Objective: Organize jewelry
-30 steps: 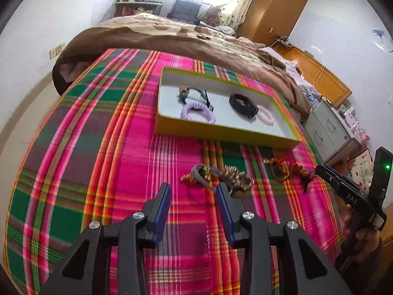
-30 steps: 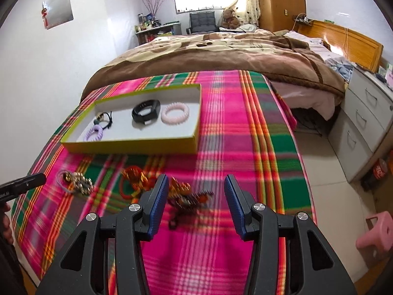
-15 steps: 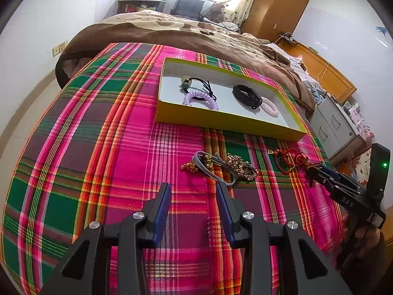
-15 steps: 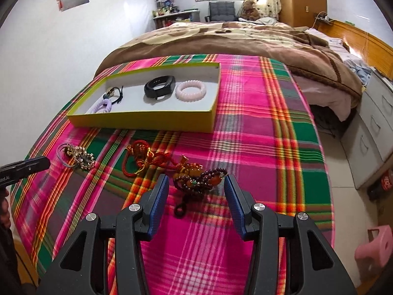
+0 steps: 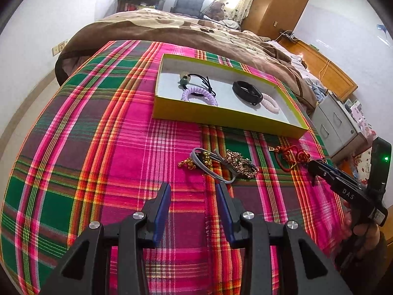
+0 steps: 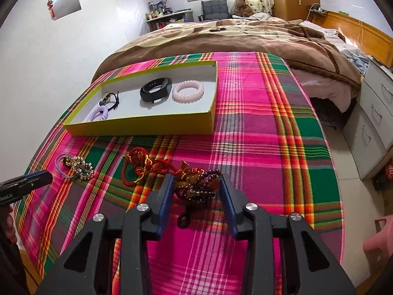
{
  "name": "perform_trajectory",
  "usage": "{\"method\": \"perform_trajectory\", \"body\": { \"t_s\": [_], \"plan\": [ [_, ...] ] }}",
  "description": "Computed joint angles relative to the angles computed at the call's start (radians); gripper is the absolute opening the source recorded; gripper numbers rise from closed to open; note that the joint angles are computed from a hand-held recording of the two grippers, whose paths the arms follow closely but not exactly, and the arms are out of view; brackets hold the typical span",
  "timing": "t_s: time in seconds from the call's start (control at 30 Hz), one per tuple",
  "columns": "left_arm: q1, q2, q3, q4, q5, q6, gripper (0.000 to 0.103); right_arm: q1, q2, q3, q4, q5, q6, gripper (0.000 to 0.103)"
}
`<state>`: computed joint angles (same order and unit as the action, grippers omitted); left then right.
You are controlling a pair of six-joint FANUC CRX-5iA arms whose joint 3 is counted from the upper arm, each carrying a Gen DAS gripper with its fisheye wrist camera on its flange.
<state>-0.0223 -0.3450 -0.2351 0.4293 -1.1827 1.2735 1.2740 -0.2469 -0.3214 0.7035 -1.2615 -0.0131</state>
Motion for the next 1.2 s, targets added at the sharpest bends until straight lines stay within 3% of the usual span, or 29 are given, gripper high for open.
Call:
{"method": "perform_trajectory", "body": {
  "t_s": [0.23, 0.53, 0.73, 0.9, 1.13, 1.2],
  "plan": [
    [-0.007, 0.003, 0.001, -0.005, 0.0, 0.005, 0.038, 0.021, -0.005, -0.005, 0.019, -0.036, -0.029, 0.025],
    [-0.016, 0.017, 0.012, -0.018, 0.014, 0.003, 0.038, 0.065, -0.059, -0.052, 0.079, -0.055, -0.149, 0.023],
    [-0.001, 0.032, -0.003, 0.056, 0.034, -0.02, 0.038, 0.079, -0.059, -0.047, 0.098, -0.057, -0.16, 0.023],
    [-0.056, 0.063, 0.065, -0.078, 0.049, 0.049, 0.038, 0.079, -0.049, -0.04, 0.1, -0.045, -0.156, 0.023],
    [0.001, -0.022, -0.002, -0.031, 0.096, 0.003, 0.038, 0.08, -0.045, -0.041, 0.095, -0.029, -0.152, 0.023],
    [0.013, -0.012, 0.009, -0.03, 0.078, -0.013, 0.038, 0.077, -0.043, -0.04, 0.091, -0.024, -0.149, 0.023]
  ]
}}
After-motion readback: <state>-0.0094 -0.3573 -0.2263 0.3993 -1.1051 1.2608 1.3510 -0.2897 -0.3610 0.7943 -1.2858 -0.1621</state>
